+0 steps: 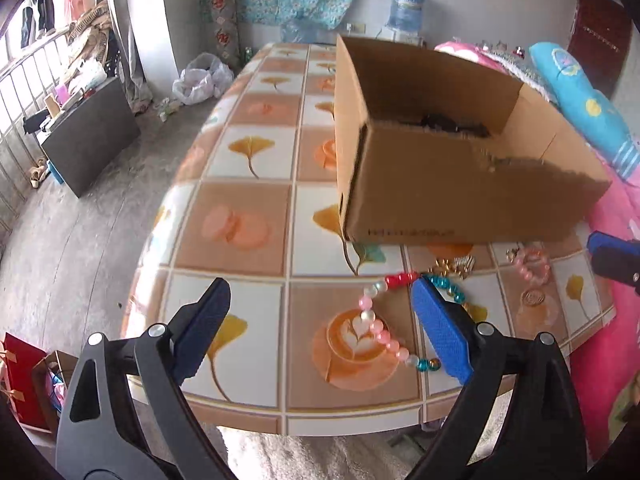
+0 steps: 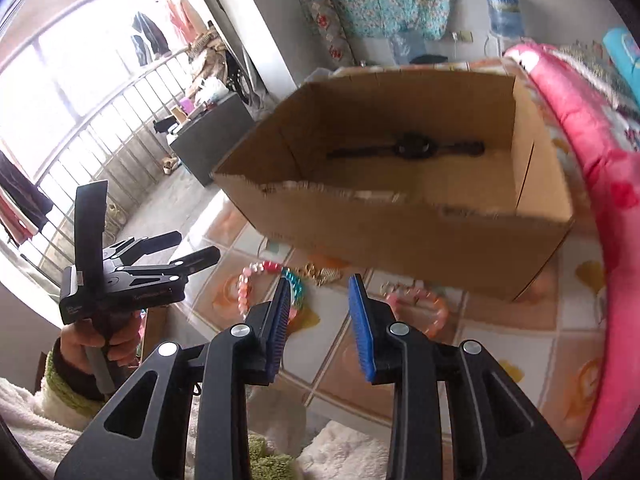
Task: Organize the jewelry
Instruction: 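Move the right tool to the red-teal beaded strand and close on it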
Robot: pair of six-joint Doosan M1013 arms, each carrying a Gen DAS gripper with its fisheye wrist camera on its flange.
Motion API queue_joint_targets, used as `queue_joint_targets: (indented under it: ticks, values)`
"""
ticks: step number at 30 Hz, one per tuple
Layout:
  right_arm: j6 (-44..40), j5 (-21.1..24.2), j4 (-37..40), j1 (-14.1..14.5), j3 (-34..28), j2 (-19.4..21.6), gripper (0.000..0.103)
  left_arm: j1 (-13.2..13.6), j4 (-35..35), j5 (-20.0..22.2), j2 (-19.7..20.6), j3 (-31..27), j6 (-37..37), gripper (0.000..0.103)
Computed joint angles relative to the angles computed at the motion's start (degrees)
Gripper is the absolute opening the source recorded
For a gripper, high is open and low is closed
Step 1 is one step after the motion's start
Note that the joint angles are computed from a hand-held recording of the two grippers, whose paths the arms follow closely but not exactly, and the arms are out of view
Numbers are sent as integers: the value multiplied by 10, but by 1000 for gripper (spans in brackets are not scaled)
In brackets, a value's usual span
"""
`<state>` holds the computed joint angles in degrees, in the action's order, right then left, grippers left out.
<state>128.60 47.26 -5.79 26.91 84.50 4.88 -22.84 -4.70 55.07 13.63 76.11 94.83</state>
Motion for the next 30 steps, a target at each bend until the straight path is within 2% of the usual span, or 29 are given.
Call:
queue_joint_targets:
  ticks: [3,7,13,21,30]
  values:
    - [6,-2,19,5,1,19,30,-9,19,16,8,6,-8,88]
    - [-34,12,47,7,-17,46,30,-20,60,23,16,12,-18,88]
    - [-49,11,60,9,-32,64,29,-16,57,-4,8,30,-26,95]
    - [-39,49,19,17,-60,90,20,-16,57,2,4,32,-23,96]
    - [-39,77,-7,30,-87,112,10,-11,33,-26,-3,46,14,96]
